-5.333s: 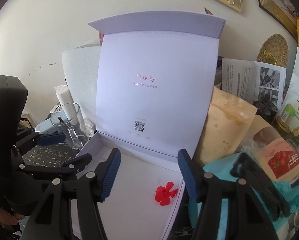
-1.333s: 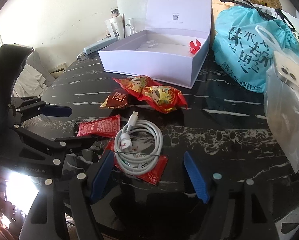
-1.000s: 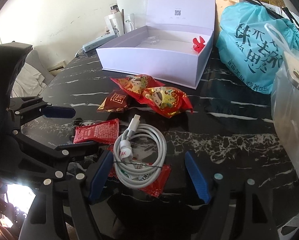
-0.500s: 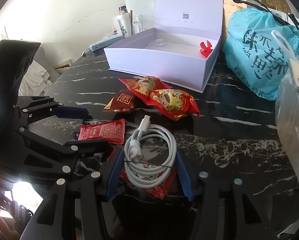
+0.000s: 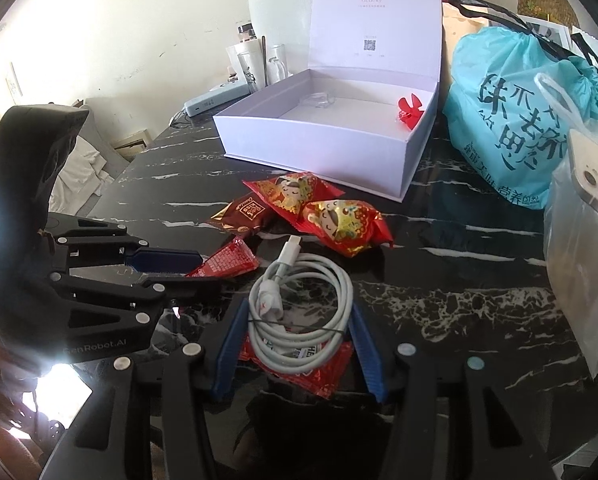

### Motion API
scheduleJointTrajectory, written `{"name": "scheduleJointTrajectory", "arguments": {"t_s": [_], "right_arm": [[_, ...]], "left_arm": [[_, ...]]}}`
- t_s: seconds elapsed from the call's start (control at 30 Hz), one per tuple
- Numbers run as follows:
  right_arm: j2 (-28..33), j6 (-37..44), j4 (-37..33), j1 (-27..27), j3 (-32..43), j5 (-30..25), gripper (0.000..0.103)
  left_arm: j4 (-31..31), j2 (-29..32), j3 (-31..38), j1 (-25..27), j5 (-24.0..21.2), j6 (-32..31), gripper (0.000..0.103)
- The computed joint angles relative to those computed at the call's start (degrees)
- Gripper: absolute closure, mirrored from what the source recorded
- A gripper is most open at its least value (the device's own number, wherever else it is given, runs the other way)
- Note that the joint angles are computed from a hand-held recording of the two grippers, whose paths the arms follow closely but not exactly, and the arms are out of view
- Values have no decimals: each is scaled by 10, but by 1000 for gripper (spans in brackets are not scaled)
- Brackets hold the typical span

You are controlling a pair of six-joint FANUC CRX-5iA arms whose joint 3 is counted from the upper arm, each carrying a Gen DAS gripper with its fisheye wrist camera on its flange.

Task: Organize objects
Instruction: 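Grasp the red snack packet with the left tool while the right tool grasps the white cable, then carry the packet with the left tool while the right tool carries the cable into the box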

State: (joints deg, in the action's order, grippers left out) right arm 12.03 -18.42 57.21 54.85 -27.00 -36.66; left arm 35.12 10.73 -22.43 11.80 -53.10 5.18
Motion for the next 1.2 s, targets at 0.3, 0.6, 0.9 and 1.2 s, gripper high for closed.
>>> {"name": "scheduleJointTrajectory", "arguments": {"t_s": [0.3, 0.6, 0.9, 1.2], "right_arm": [[-7, 0, 18, 8, 4, -9, 51], [-19, -11, 31, 36, 7, -41, 51], [-27, -23, 43, 72, 8, -87, 51], [-35, -36, 61, 85, 4, -102, 51]], "left_arm": [[23, -28, -17, 20, 9, -7, 78], [49, -58, -35, 49, -9, -16, 78], [74, -108, -79, 72, -6, -33, 78], [78, -145, -106, 88, -13, -42, 78]]}}
